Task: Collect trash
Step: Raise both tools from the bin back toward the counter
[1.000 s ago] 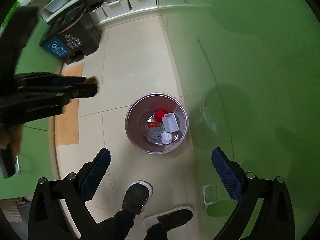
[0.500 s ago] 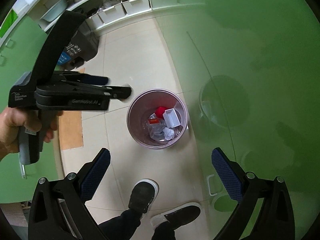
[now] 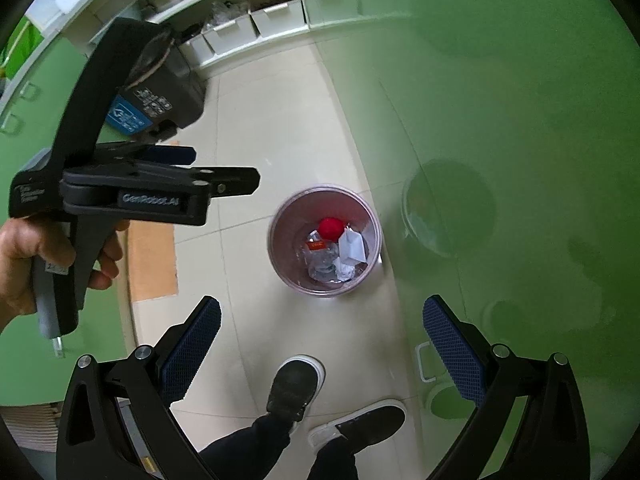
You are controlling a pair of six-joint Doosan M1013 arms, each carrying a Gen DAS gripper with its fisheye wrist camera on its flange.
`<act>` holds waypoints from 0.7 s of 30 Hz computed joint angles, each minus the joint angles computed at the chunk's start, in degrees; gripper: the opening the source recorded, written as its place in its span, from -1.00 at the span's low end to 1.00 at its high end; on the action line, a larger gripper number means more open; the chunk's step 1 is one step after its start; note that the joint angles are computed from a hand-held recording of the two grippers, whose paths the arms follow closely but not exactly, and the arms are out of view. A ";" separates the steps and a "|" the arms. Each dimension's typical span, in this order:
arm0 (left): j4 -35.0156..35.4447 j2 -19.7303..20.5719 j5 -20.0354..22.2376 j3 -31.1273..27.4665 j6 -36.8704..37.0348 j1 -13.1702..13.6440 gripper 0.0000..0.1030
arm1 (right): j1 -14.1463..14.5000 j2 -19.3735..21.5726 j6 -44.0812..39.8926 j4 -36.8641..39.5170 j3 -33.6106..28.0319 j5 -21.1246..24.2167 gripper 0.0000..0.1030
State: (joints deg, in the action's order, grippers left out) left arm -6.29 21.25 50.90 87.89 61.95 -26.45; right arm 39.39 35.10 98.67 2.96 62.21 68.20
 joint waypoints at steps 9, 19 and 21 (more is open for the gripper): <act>5.46 -6.85 7.57 -3.45 -7.05 -0.44 0.94 | 1.73 -1.02 0.26 0.35 -8.05 5.59 0.88; 12.48 -10.43 17.80 -13.20 -10.30 -2.15 0.94 | 3.11 -0.81 0.55 -0.54 -20.76 11.57 0.88; 13.68 -10.63 19.40 -15.26 -10.12 -2.63 0.94 | 3.07 -0.79 0.75 -0.92 -23.03 12.38 0.88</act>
State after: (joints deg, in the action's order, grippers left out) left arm 7.39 10.62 70.30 72.63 51.83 -29.09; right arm 42.45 34.31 99.42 2.05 39.18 80.57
